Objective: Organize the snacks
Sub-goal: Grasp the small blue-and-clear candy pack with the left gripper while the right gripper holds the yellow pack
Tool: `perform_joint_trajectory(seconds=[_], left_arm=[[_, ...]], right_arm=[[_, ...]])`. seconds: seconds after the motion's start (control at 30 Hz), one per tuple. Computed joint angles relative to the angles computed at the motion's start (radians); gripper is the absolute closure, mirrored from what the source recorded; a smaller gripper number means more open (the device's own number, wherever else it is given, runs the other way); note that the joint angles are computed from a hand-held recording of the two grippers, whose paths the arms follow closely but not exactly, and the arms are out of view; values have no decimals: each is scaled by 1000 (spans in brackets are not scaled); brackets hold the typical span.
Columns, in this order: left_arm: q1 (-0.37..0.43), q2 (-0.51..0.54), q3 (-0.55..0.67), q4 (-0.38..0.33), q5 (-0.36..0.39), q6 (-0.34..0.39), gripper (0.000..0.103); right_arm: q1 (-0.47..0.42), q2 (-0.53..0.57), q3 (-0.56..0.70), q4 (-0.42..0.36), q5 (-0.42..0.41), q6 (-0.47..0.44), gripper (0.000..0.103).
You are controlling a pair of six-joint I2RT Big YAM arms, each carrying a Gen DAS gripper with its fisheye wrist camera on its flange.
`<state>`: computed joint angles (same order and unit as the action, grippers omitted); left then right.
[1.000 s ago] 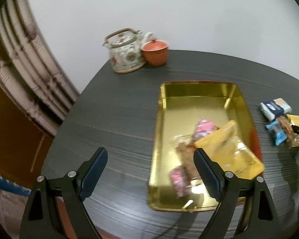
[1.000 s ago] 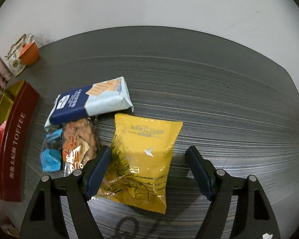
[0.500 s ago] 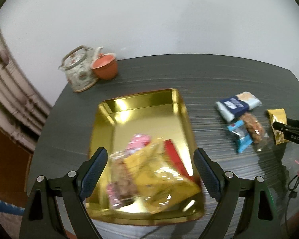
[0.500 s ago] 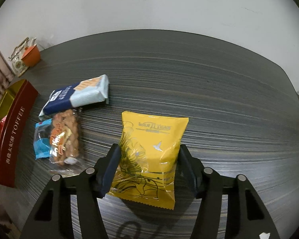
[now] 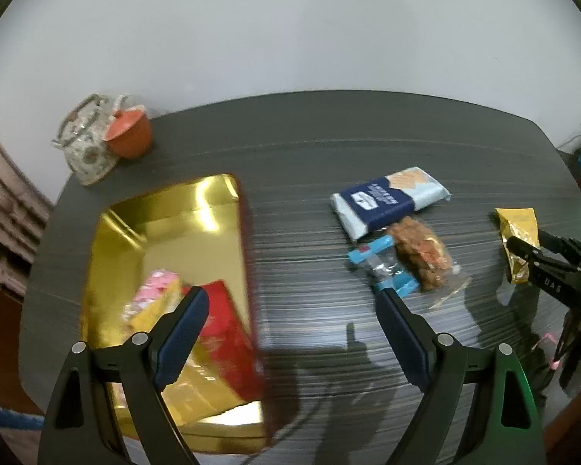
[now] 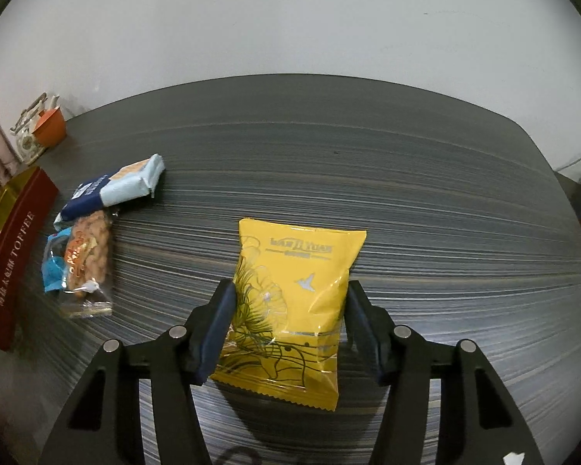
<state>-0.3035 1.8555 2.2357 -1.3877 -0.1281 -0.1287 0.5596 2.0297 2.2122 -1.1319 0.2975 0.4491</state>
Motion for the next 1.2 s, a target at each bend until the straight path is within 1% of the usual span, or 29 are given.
perform_joint_trajectory(seconds=[0.2,0.37,0.47,0.57,0.67,0.87,1.03,1.2], left_arm=[[-18,53,62,-31,11,-25,15],[-25,98,106,-51,44,-67,15],[-29,134,149,-74,59,-92,15],[-31,166,189,-96,74,-112,15],[-33,184,205,-103,81,-127,15],[-34,219,237,-111,96,-133,16],[-32,261,297,-142,106,-137,22],[-27,309,366,-187,114,-129,38]], right_arm=[[-18,-71,-122,71,22,-1,50],[-26,-98,-171,105,29,3,50],[-22,-112,-204,139,45,-1,49],[-16,-107,-200,136,64,-4,49],[-8,-91,-173,121,70,2,48],[0,-82,-161,112,76,2,46],[-2,-88,-170,115,76,-1,46],[-2,-88,-171,115,76,0,45]])
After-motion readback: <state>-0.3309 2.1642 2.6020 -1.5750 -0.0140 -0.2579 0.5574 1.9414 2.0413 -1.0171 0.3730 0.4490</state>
